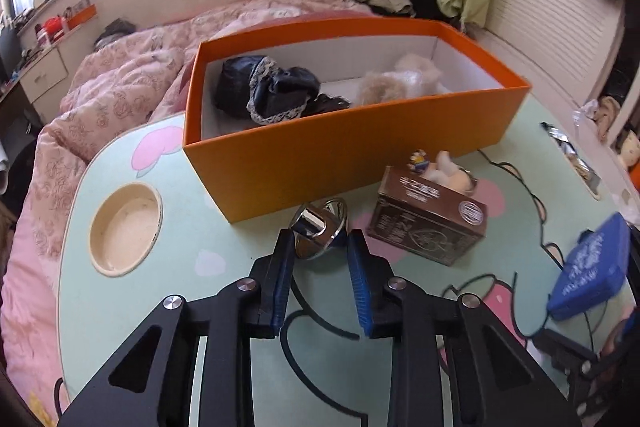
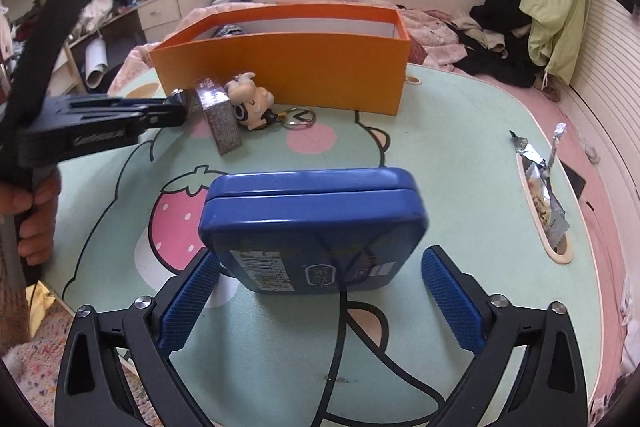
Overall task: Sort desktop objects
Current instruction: 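Lift the blue tin with the right gripper while the left gripper closes near the silver clip, then grasp the small silver piece on the bed with the left gripper while the right gripper holds the tin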
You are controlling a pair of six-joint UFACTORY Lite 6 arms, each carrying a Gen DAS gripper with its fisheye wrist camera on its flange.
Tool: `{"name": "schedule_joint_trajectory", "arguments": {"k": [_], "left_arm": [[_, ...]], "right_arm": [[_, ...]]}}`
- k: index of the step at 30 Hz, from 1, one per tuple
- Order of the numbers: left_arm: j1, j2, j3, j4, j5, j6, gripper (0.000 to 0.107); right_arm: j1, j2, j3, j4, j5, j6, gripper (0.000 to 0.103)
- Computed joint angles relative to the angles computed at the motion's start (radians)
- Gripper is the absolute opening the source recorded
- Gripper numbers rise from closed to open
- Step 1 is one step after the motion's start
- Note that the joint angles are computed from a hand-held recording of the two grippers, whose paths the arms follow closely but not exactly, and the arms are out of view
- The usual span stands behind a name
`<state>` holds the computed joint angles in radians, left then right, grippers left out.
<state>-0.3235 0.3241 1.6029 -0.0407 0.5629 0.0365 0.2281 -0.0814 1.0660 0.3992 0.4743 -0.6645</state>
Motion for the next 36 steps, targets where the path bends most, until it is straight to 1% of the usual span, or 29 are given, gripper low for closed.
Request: {"name": "schedule_joint_trajectory", "arguments": {"k": [1,3,4,5,7,10,11,12,13,14,15,17,19,21,23,24,25,27,29,30,31,32,34,35,36], "left_arm": [[0.009,-0.037,-0.044,-0.028,-0.017,0.023,0.002],[0.036,-0.121,-0.141,-0.104,-0.042,0.065,0.002],[0.052,-0.164,-0.190,-0.163,-0.057,0.108,0.002],[0.065,-0.198,-0.230,-0.221,-0.068,0.158,0.002],[0.080,-0.227,-0.270,-0.278,-0.071,0.214,0.002],[0.086,-0.222,-0.279,-0.247,-0.067,0.179,0.002],[0.091,-0.213,-0.270,-0.249,-0.066,0.169,0.004],[0.098,-0.211,-0.266,-0.262,-0.064,0.173,0.006],[0.108,-0.211,-0.265,-0.278,-0.063,0.182,0.015],[0.122,-0.219,-0.270,-0.292,-0.062,0.180,0.026],[0.135,-0.234,-0.283,-0.309,-0.062,0.180,0.032],[0.180,-0.284,-0.330,-0.437,-0.058,0.275,0.054],[0.220,-0.336,-0.373,-0.517,-0.043,0.357,0.056],[0.299,-0.400,-0.409,-0.543,-0.009,0.406,0.056],[0.480,-0.440,-0.416,-0.648,0.099,0.556,0.057],[0.575,-0.443,-0.409,-0.684,0.152,0.619,0.057],[0.667,-0.441,-0.399,-0.690,0.184,0.657,0.060],[0.859,-0.381,-0.360,-0.631,0.181,0.686,0.061],[0.964,-0.267,-0.321,-0.517,0.092,0.639,0.061],[1.000,-0.174,-0.286,-0.428,0.039,0.558,0.061],[1.030,-0.069,-0.244,-0.371,0.009,0.505,0.061],[1.047,0.008,-0.211,-0.356,0.005,0.493,0.061],[1.064,0.143,-0.160,-0.377,-0.001,0.533,0.061],[1.054,0.199,-0.160,-0.335,-0.050,0.505,0.061],[1.039,0.231,-0.165,-0.261,-0.099,0.437,0.061]], "right_arm": [[-0.006,-0.005,-0.002,0.009,-0.005,-0.002,0.089],[-0.013,-0.008,0.000,0.019,-0.006,-0.006,0.079],[-0.012,-0.010,-0.001,0.019,-0.008,-0.006,0.076],[-0.010,-0.011,-0.001,0.018,-0.011,-0.009,0.069],[0.001,-0.017,-0.010,-0.004,-0.021,0.004,0.067],[0.013,-0.019,-0.016,-0.013,-0.027,0.012,0.067],[0.014,-0.019,-0.016,-0.013,-0.027,0.014,0.067],[0.016,-0.020,-0.017,-0.014,-0.028,0.016,0.067],[0.016,-0.018,-0.016,-0.013,-0.028,0.015,0.067],[0.016,-0.017,-0.015,-0.012,-0.029,0.014,0.067],[0.015,-0.017,-0.015,-0.011,-0.028,0.012,0.067],[0.015,-0.017,-0.015,-0.010,-0.028,0.012,0.067],[0.017,-0.016,-0.014,-0.012,-0.029,0.014,0.067],[0.017,-0.018,-0.017,-0.016,-0.030,0.018,0.067],[0.017,-0.018,-0.017,-0.017,-0.030,0.018,0.068],[0.021,-0.019,-0.021,-0.021,-0.033,0.024,0.069],[0.021,-0.018,-0.021,-0.020,-0.033,0.021,0.069],[0.027,-0.018,-0.024,-0.024,-0.035,0.025,0.072],[0.032,-0.018,-0.026,-0.031,-0.037,0.032,0.073],[0.033,-0.018,-0.027,-0.034,-0.038,0.035,0.073],[0.034,-0.018,-0.027,-0.035,-0.039,0.037,0.073],[0.032,-0.020,-0.030,-0.033,-0.039,0.034,0.073],[0.033,-0.020,-0.031,-0.044,-0.042,0.047,0.074],[0.032,-0.021,-0.033,-0.046,-0.043,0.051,0.075],[0.027,-0.022,-0.034,-0.042,-0.042,0.044,0.075]]}}
